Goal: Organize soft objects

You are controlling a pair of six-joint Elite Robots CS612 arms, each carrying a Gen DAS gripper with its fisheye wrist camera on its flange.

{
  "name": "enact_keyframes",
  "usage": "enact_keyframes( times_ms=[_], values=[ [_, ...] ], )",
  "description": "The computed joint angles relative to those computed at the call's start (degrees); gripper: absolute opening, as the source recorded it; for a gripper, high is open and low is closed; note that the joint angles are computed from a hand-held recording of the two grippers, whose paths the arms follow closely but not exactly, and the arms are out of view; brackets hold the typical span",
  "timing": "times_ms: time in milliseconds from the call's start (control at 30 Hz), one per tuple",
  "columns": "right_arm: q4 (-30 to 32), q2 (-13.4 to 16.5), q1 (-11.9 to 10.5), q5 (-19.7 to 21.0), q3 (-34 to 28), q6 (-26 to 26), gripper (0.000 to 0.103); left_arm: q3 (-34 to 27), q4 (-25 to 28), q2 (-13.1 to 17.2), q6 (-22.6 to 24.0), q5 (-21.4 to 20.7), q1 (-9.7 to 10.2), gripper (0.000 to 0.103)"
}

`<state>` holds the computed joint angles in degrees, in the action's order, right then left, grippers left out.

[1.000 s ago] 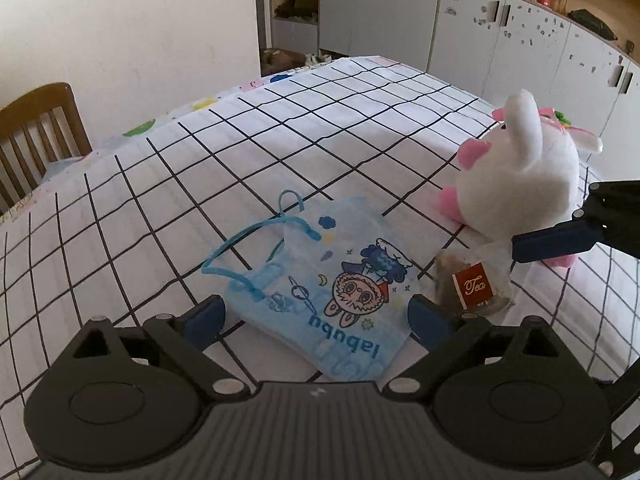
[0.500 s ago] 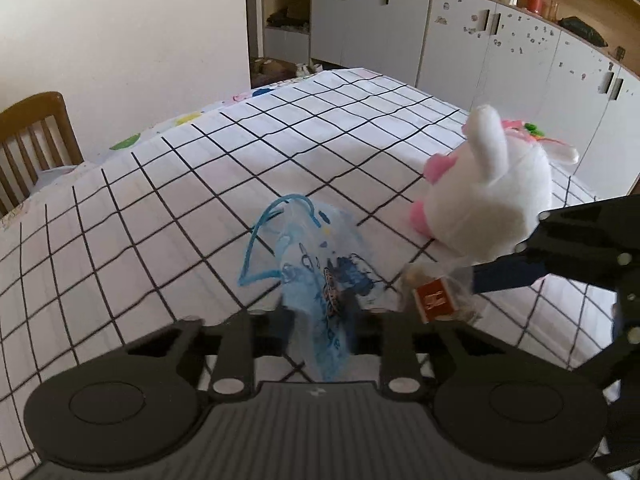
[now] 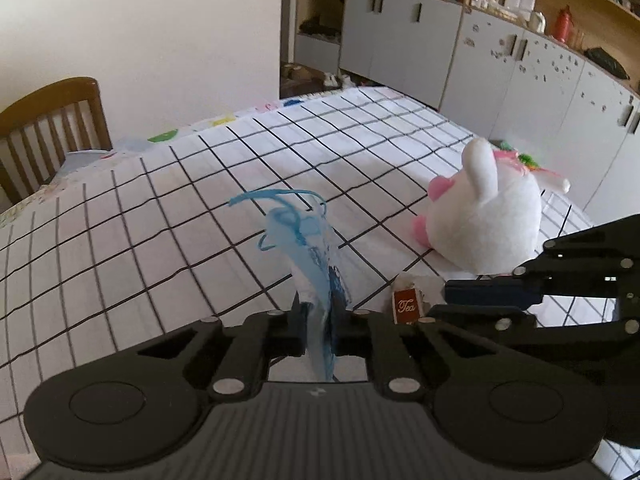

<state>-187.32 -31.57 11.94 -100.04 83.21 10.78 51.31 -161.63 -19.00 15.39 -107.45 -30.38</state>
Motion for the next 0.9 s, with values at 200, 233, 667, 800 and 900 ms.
enact_keyframes(
  times_ms=[200,233,667,800,900],
  values=[
    [-3.0,-1.2,0.6,-0.7,1.7,0.2,0.007,4.5,-2.9,-2.5,-3.4,-0.4,0.65,0.009],
    [-3.4,-1.5,0.7,-0.5,2.1,0.3,0.007,5.6,-3.6,-3.1,-4.1,-0.5,0.77,0.009],
    [-2.9,-3.3,2.3,-3.3,3.1,-2.3,0.007,18.4,-12.9,-10.5,-10.5,-0.1,2.48,0.009],
    [0.3,-2.0,1.6,-4.2,1.1,-1.4,0.021,21.2,-14.5,-12.1,-11.7,1.1,3.00,0.009],
    [1.5,-0.9,1.0,-3.8,-0.2,0.1,0.057,23.1,-15.4,-13.2,-13.2,2.1,3.56,0.009]
  ],
)
